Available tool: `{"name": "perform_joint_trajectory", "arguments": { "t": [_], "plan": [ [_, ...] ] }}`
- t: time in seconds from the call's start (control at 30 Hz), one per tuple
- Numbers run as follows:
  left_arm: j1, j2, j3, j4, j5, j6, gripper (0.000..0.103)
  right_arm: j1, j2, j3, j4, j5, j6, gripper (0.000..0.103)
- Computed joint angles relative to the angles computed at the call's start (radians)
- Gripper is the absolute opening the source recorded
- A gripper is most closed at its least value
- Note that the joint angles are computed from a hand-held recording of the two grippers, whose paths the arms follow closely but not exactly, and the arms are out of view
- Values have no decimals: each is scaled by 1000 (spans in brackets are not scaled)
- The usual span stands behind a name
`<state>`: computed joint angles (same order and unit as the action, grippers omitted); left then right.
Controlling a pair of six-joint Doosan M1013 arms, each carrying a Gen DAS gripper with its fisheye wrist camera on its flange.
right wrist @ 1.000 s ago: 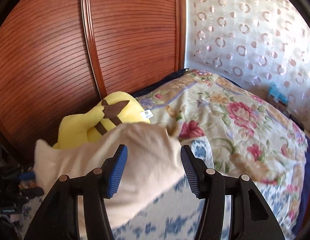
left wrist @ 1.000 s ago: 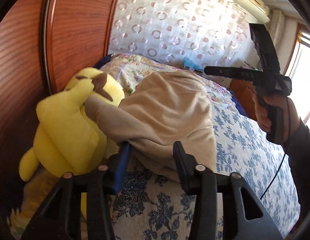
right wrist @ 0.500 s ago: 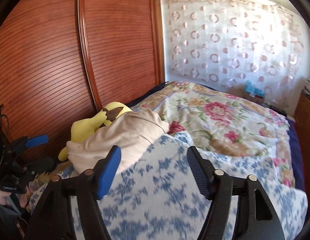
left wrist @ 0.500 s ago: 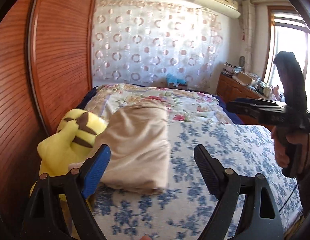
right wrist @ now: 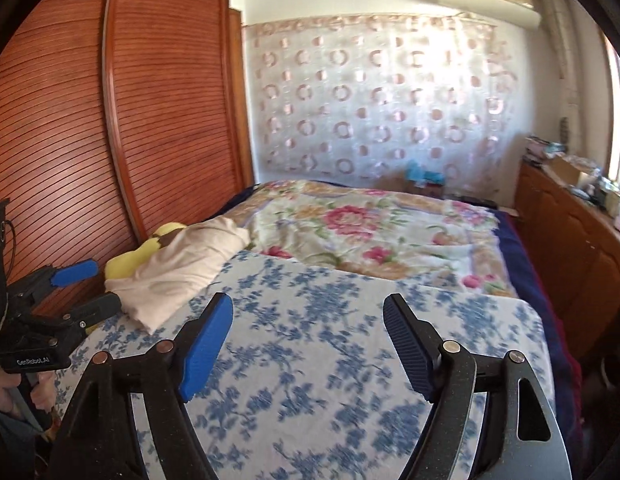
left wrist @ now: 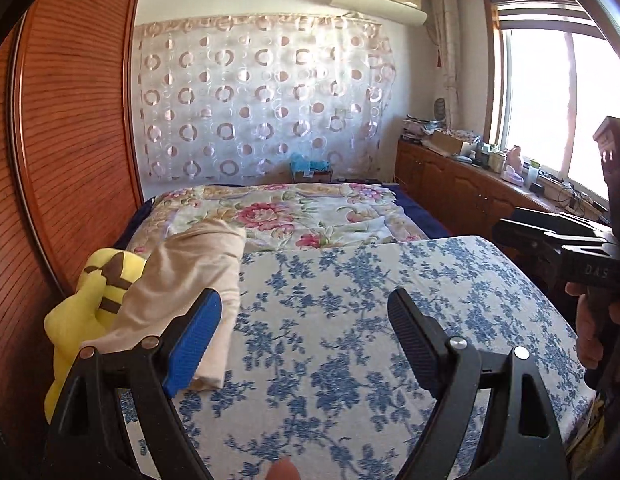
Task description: Fold small clothes
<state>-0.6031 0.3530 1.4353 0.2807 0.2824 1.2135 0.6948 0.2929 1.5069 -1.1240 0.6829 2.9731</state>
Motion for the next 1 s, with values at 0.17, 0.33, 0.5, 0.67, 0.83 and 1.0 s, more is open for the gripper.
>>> {"name": "perform_joint_trajectory", "arguments": {
  "t": [0.17,0.33,0.5,0.67,0.83,1.0],
  "plan": [
    [-32,-17,-4,122,1,-114,86,61,-44,44,-102,127,157,79],
    [-53,-32,-6,203,20,-202,86,127,-61,52,-147,254,226,79],
    [-60,-47,2,246,21,-250,86,179,-42,35,-171,350,263,79],
    [-65,-51,3,299,32,-298,86,195,-32,31,-175,366,293,79],
    [-68,-51,5,325,38,-316,86,194,-22,23,-172,380,285,79],
    [-66,-53,7,314,41,-311,86,189,-23,22,-174,378,283,79]
  ]
}}
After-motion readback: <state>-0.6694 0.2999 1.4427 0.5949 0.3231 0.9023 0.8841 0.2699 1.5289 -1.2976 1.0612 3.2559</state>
